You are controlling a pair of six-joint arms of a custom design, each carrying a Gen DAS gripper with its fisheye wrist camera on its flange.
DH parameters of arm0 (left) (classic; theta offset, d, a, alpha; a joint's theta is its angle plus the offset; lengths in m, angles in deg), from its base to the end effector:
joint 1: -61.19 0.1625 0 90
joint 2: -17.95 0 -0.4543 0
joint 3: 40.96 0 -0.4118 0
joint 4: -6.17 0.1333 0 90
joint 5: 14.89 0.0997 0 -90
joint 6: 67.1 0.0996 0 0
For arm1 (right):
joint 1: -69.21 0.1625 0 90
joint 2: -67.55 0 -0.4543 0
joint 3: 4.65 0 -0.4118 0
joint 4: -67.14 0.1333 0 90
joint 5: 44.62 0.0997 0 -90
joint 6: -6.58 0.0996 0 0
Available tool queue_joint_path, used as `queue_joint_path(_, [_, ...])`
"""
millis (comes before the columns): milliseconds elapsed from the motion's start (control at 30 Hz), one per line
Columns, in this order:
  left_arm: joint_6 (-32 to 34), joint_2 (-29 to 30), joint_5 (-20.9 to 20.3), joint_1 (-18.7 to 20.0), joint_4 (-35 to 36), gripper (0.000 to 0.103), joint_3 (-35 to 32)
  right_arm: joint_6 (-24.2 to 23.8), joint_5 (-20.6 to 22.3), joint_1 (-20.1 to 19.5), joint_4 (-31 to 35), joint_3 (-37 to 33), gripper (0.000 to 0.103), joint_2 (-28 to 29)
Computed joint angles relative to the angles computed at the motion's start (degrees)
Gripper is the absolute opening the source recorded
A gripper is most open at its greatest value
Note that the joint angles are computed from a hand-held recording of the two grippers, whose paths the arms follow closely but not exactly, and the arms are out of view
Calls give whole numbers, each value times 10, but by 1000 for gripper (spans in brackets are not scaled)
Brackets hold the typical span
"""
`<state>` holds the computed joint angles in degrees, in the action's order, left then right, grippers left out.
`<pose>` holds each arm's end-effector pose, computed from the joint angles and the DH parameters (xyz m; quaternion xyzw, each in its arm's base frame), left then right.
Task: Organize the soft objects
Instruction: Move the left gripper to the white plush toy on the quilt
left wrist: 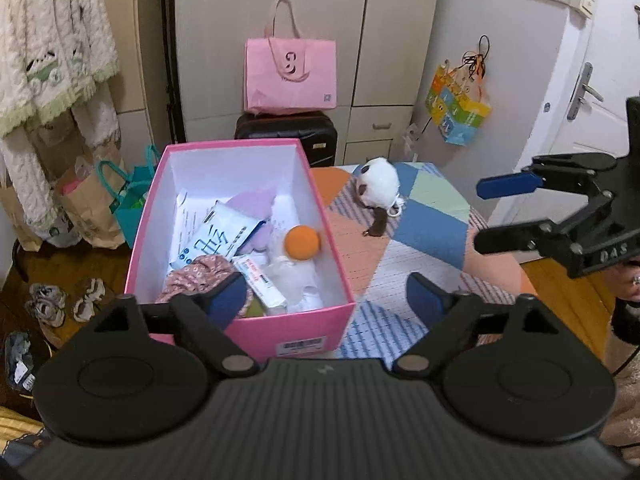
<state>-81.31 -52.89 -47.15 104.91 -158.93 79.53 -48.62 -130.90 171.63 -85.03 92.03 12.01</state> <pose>-0.2317 -0.5225 0.2726 0.1337 0.8504 -0.4039 0.3097 0.2862 -0.6496 0.2092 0.5517 -0.8132 0.1815 0.0368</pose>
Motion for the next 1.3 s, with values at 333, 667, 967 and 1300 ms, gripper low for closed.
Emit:
queue_joint_path(333, [41,88,43,-12,-99,97,-52,-13,-2,-35,-22,29,79,-44])
queue_joint_path(667, [156,165,-36,14,-169,97,-128,-50,34,-73,-54,12,80,-28])
queue_joint_path(967, [250,238,-67,33,-297,97,-161,-146,93,-98,-75,-26,80,17])
queue_joint_path(1300, [268,298,-141,83,-326,97,-240,-140,124,-114,-126,-92,80,86])
